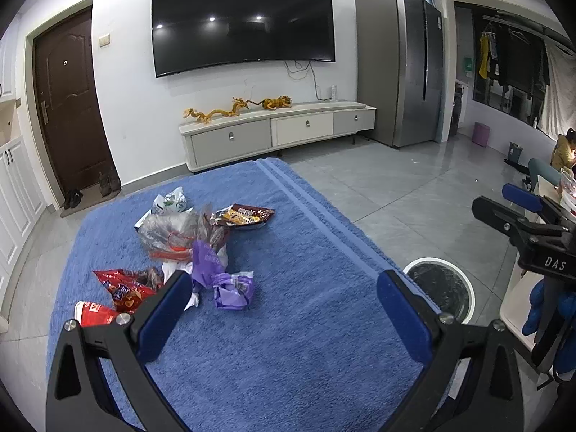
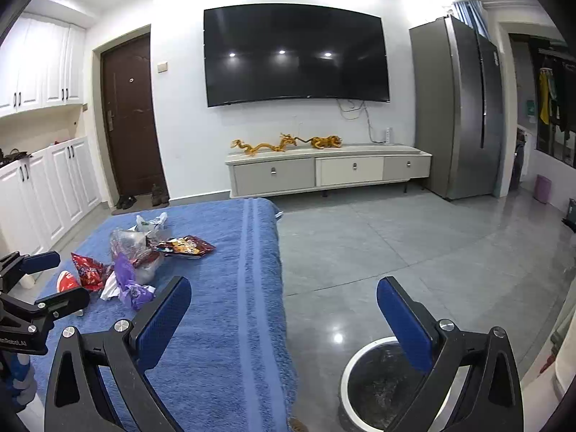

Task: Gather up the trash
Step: 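Turn both tools from the trash bin toward the trash pile on the table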

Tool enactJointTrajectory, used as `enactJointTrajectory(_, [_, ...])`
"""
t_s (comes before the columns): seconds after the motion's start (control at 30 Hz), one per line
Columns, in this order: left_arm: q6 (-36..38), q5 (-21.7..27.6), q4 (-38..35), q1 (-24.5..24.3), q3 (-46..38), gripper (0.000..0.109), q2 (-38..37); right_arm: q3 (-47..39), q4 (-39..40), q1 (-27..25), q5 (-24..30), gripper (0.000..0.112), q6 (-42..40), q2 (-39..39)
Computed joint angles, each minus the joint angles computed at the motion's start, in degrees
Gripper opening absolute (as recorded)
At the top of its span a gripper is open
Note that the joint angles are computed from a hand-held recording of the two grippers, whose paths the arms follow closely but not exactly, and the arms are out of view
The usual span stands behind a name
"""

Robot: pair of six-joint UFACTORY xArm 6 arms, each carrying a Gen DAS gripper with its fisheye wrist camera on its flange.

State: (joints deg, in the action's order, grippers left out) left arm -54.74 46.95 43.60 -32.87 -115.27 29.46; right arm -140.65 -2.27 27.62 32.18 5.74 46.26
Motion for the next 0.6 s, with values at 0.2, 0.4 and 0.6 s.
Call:
enactJointTrajectory(0.2, [-0.7, 0.6, 1.8, -0.7, -2.3, 0.103, 1.3, 10.8, -1.4, -0.6, -5.3, 0.103, 1.5, -6.1])
enactJointTrajectory(0.4, [-3.6, 0.3, 4.6, -0.3, -1.0, 0.103, 0.5, 16.1, 1.4, -1.6, -12.2, 0.103, 2.0, -8.9])
enactJointTrajectory(0.6, [-4.5, -0.1, 3.8, 1.6, 2.7, 0.103, -2.1, 14.5, 16.0, -1.4, -13.4, 0.103, -7.9, -8.0])
